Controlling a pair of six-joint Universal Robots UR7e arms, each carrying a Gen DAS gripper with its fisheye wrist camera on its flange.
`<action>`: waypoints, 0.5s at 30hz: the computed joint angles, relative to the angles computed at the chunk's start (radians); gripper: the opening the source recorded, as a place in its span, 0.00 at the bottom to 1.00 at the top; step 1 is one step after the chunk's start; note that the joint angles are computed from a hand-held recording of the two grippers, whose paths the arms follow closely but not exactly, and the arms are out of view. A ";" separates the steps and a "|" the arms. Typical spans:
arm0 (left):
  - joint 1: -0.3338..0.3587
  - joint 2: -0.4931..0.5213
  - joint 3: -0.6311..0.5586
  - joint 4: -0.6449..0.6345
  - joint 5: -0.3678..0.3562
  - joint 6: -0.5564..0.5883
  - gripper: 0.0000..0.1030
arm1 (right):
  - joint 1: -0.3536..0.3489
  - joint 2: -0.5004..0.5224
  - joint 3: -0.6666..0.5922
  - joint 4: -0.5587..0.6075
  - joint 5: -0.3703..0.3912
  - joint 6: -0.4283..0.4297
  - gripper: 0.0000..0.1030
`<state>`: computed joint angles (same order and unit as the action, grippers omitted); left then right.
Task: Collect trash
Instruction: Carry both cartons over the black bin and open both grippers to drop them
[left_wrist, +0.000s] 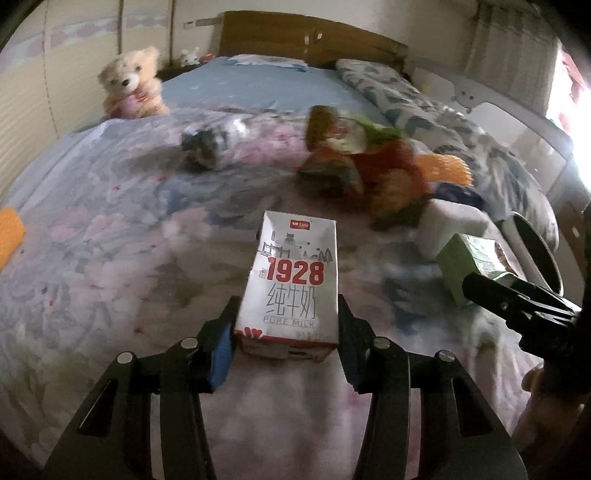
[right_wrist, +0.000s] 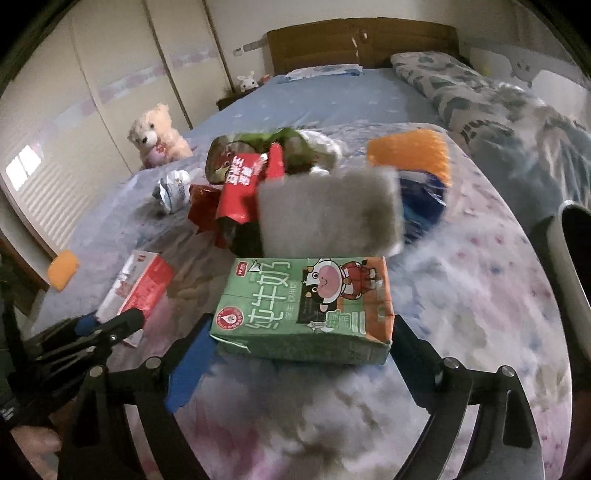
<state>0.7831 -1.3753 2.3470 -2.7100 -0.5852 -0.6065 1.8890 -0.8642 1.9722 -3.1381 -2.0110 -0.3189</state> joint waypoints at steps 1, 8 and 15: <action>-0.009 0.005 -0.001 -0.006 -0.009 0.005 0.46 | -0.006 -0.019 0.014 0.000 0.009 0.003 0.88; -0.072 0.059 -0.017 -0.039 -0.056 0.044 0.46 | -0.047 -0.128 0.096 -0.025 0.030 0.027 0.88; -0.118 0.137 -0.049 -0.087 -0.113 0.104 0.46 | -0.093 -0.238 0.163 -0.055 0.041 0.047 0.88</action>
<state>0.6651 -1.2380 2.2982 -2.7970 -0.6978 -0.5029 1.7962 -1.1025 2.1356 -3.1931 -1.9702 -0.2719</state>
